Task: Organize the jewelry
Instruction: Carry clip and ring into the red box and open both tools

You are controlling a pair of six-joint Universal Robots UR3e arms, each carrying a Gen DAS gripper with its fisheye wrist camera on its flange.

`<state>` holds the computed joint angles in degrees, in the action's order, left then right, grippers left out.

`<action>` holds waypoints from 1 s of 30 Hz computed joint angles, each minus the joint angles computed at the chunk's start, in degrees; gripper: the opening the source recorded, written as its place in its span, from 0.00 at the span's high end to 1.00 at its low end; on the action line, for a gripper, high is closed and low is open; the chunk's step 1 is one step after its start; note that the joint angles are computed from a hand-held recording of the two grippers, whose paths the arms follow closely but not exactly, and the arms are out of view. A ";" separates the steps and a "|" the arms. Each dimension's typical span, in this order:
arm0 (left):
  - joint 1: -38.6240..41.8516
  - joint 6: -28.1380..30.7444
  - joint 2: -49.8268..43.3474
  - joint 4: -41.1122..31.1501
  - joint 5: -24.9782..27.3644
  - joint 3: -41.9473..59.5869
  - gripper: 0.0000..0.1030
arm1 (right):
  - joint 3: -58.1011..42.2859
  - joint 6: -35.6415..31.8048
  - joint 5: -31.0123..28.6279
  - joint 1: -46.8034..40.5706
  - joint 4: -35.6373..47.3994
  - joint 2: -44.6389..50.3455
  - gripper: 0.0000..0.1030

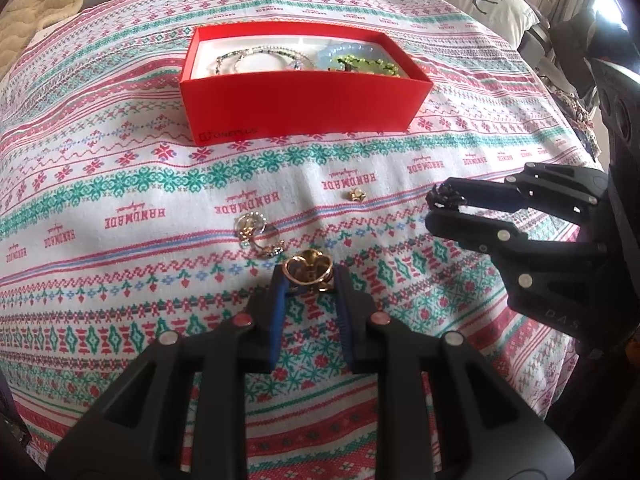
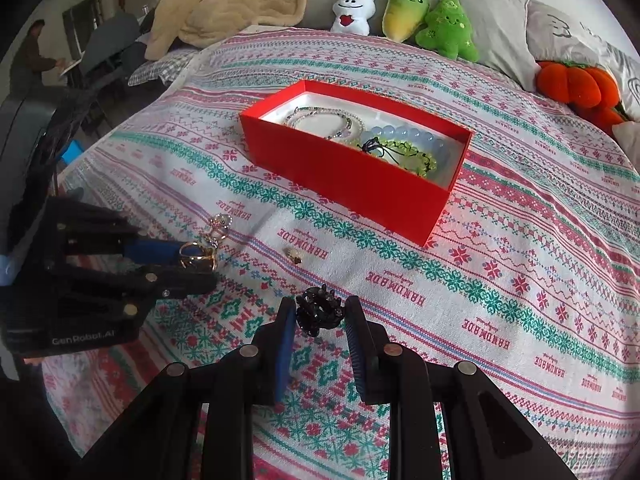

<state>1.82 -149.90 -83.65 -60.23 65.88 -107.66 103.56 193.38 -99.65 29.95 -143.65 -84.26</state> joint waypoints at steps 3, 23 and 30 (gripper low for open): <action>1.26 1.05 1.67 -1.89 -1.70 0.56 0.76 | -0.44 0.35 0.08 -0.07 0.09 -0.74 0.76; 1.29 -4.96 -2.74 3.00 -4.67 10.81 0.76 | -7.42 3.61 -0.40 -3.58 -0.09 -0.65 0.75; -0.80 -10.43 -8.54 7.54 -3.54 15.11 0.76 | -10.16 5.09 0.64 -5.40 -0.95 1.59 0.75</action>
<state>1.02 -160.33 -92.19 -52.69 62.34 -92.55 93.40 198.47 -99.01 24.55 -144.60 -82.67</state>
